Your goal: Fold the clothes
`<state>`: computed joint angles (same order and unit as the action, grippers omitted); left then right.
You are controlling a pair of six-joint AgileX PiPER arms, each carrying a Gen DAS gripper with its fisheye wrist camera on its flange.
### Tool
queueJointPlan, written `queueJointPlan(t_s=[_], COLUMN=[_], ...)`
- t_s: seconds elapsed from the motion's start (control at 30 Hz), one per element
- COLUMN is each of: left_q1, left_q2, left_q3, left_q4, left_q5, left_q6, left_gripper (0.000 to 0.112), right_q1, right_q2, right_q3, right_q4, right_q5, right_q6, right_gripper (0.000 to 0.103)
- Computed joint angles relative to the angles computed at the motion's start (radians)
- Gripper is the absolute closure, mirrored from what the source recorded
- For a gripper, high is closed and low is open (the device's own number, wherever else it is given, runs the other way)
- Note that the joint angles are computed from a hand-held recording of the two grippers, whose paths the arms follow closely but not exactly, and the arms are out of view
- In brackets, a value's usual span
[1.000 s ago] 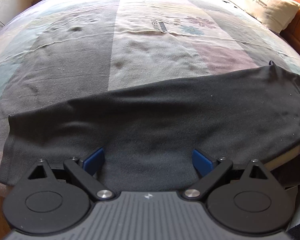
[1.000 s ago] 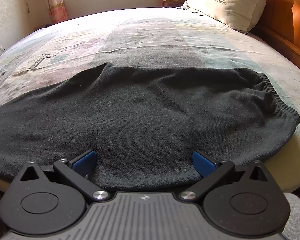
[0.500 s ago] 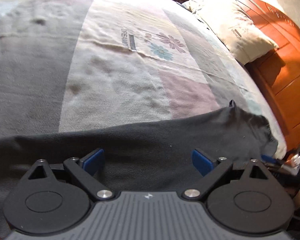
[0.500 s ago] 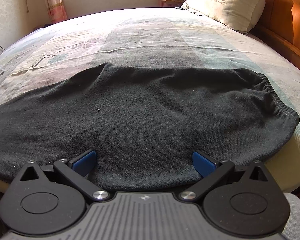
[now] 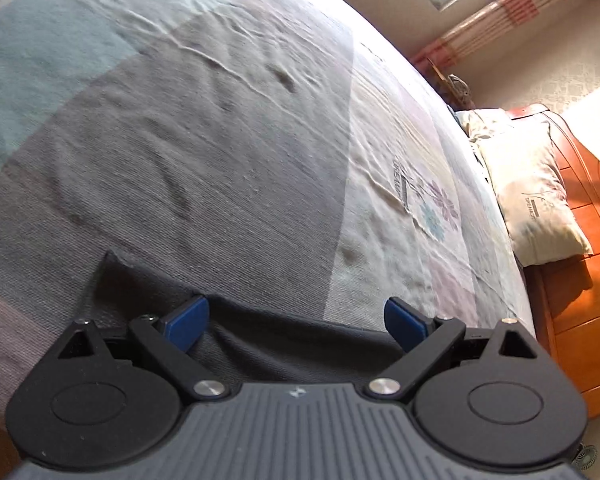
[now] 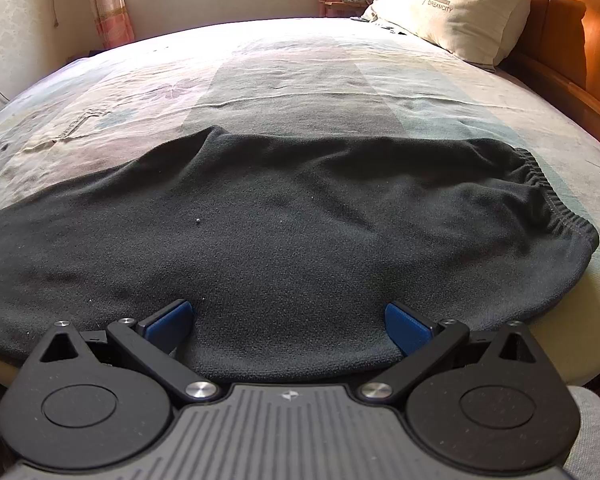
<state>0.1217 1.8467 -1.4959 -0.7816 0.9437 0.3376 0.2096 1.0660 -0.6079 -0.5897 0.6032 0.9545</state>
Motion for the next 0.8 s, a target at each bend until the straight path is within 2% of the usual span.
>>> queueJointPlan(t_s=[0.17, 0.27, 0.37, 0.47, 0.57, 0.63, 0.8], left_q1=[-0.044, -0.074, -0.009, 0.020, 0.028, 0.009, -0.061], left_q2=[-0.057, -0.087, -0.120, -0.134, -0.130, -0.103, -0.044], left_q3=[0.053, 0.096, 0.172, 0.157, 0.138, 0.110, 0.062], left_q4=[-0.029, 0.092, 0.054, 0.083, -0.005, -0.012, 0.216], left_q5=[0.051, -0.005, -0.049, -0.051, -0.037, -0.049, -0.178], left_q6=[0.125, 0.081, 0.111, 0.042, 0.143, 0.140, -0.026], left_gripper=[0.018, 0.018, 0.018, 0.018, 0.018, 0.018, 0.020], right_q1=[0.002, 0.006, 0.007, 0.013, 0.018, 0.020, 0.017], right_q2=[0.007, 0.010, 0.011, 0.013, 0.017, 0.020, 0.021], right_q3=[-0.007, -0.010, -0.011, -0.010, -0.013, -0.015, -0.020], right_q4=[-0.001, -0.005, -0.005, -0.018, -0.024, -0.028, -0.019], right_q5=[0.008, 0.014, 0.015, 0.016, 0.021, 0.023, 0.026], right_q6=[0.005, 0.013, 0.014, 0.029, 0.041, 0.046, 0.037], right_gripper=[0.000, 0.000, 0.000, 0.000, 0.000, 0.000, 0.000])
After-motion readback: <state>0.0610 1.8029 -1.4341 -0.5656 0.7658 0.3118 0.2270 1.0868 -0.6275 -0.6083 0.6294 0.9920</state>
